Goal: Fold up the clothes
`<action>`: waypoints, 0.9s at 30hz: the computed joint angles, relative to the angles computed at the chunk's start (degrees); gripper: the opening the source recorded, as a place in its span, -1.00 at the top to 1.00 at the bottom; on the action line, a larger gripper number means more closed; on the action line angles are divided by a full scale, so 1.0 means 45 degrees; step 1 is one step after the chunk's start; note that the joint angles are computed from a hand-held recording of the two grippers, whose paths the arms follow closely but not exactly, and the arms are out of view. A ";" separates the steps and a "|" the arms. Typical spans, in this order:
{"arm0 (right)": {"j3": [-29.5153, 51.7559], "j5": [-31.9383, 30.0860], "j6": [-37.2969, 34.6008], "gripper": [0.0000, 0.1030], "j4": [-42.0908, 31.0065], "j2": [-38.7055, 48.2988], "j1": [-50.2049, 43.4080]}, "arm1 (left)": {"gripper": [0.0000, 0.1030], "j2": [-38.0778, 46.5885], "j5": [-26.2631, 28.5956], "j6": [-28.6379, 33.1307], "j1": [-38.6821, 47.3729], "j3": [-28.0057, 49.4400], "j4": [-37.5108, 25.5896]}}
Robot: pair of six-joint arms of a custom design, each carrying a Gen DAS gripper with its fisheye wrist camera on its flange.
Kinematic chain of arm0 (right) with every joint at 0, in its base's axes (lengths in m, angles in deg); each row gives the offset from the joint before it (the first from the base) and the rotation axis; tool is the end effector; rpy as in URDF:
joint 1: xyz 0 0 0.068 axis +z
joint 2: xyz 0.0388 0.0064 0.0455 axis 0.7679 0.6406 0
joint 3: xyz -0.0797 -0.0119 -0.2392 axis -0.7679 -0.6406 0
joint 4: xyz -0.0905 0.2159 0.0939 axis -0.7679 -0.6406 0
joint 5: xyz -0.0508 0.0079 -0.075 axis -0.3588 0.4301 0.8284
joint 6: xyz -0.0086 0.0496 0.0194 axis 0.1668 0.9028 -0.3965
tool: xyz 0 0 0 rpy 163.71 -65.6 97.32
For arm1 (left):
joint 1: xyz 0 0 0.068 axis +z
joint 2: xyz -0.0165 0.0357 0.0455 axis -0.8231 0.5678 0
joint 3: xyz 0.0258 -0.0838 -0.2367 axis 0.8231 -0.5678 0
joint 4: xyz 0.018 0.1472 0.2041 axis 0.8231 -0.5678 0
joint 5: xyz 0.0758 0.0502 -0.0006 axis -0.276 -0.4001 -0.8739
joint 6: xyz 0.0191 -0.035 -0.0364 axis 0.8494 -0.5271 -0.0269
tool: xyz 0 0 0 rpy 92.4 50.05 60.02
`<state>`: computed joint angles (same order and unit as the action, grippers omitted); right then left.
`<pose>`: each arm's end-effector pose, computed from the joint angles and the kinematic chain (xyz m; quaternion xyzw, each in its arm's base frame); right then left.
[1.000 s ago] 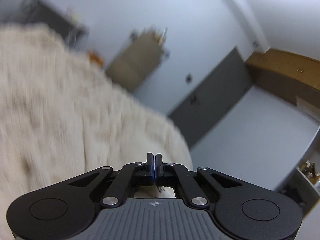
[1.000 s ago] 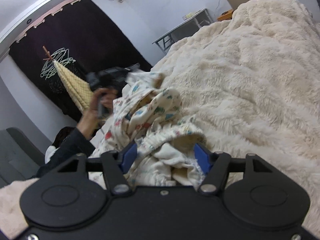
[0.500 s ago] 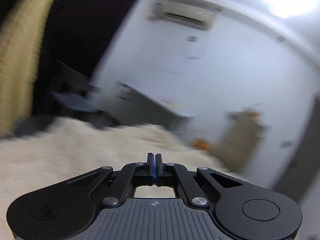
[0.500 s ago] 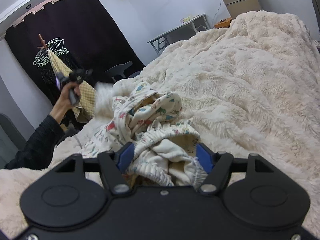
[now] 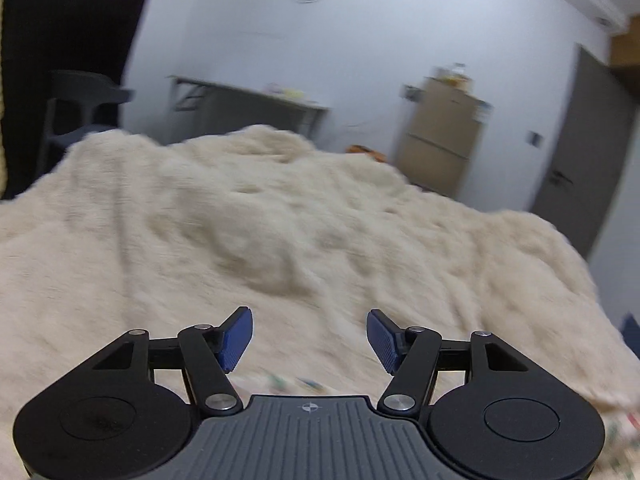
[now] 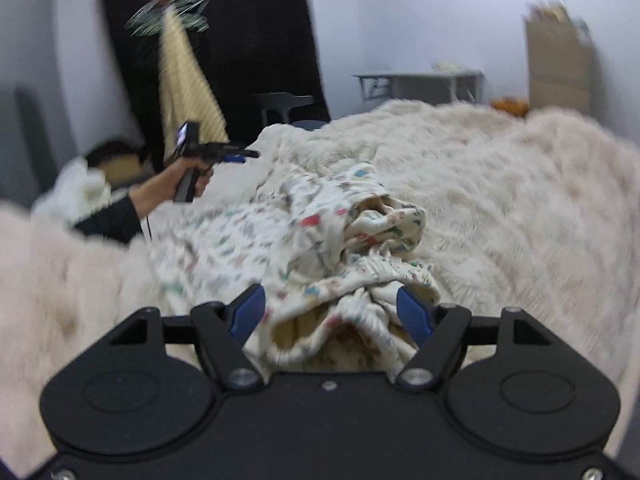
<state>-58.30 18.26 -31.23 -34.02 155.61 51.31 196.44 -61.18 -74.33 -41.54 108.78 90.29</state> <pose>0.1802 0.0195 0.0869 -0.2131 0.8388 0.1555 0.4763 0.4342 0.0912 0.1549 -0.0232 0.8368 -0.1501 0.5260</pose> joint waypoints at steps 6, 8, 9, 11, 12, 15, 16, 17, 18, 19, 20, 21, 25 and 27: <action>0.1275 -0.1366 0.0842 -0.32 -0.1511 0.0525 -0.0577 | -0.44 -0.1434 0.2190 -0.2527 -0.0360 -0.4822 0.5362; 0.2153 -0.2094 0.1551 -0.21 -0.1800 0.1450 -0.0815 | -0.45 -0.1444 0.2401 -0.3176 -0.0387 -0.5542 0.6283; 0.2734 -0.2435 0.1868 -0.15 -0.2031 0.2128 -0.0917 | -0.45 -0.1396 0.2432 -0.3175 -0.0359 -0.5703 0.6366; 0.3548 -0.2383 0.1910 -0.10 -0.2489 0.3061 -0.0712 | -0.45 -0.1200 0.2493 -0.2913 -0.0248 -0.5910 0.6333; 0.3933 -0.2312 0.1885 -0.07 -0.2738 0.3474 -0.0590 | -0.45 -0.1132 0.2424 -0.2559 -0.0158 -0.5951 0.6090; 0.3575 -0.2126 0.1830 -0.06 -0.1549 0.4118 -0.0269 | -0.45 -0.0898 0.2311 -0.2100 0.0317 -0.5986 0.5545; 0.3130 -0.2291 0.1758 -0.06 -0.0814 0.4174 -0.0266 | -0.45 -0.0821 0.2192 -0.2089 0.0451 -0.6020 0.5580; 0.2802 -0.2387 0.1691 -0.06 -0.0369 0.4137 -0.0266 | -0.45 -0.0667 0.2005 -0.2064 0.0634 -0.6019 0.5643; 0.2200 -0.2458 0.1542 -0.06 0.0150 0.3856 -0.0278 | -0.45 -0.0579 0.1855 -0.2003 0.0713 -0.6000 0.5663; 0.1728 -0.2428 0.1392 -0.06 0.0407 0.3508 -0.0269 | -0.45 -0.0534 0.1388 -0.1765 0.0704 -0.5994 0.5628; 0.1441 -0.2382 0.1294 -0.06 0.0422 0.3151 -0.0259 | -0.45 -0.0525 0.0598 -0.1362 0.0626 -0.6013 0.5524; 0.1196 -0.2345 0.1206 -0.06 0.0375 0.2783 -0.0254 | -0.45 -0.0473 0.0028 -0.1049 0.0532 -0.5976 0.5415; 0.1632 -0.1870 0.1441 -0.05 -0.0257 0.2631 0.0076 | -0.46 0.0057 -0.1156 -0.0320 0.0292 -0.5633 0.5051; 0.2365 -0.1551 0.1558 0.05 -0.0399 0.3434 0.0347 | -0.46 0.0462 -0.1063 -0.0363 0.0347 -0.5389 0.4890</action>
<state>-47.65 11.28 -24.22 -35.81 171.06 52.87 198.52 -65.96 -75.97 -39.98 84.53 112.30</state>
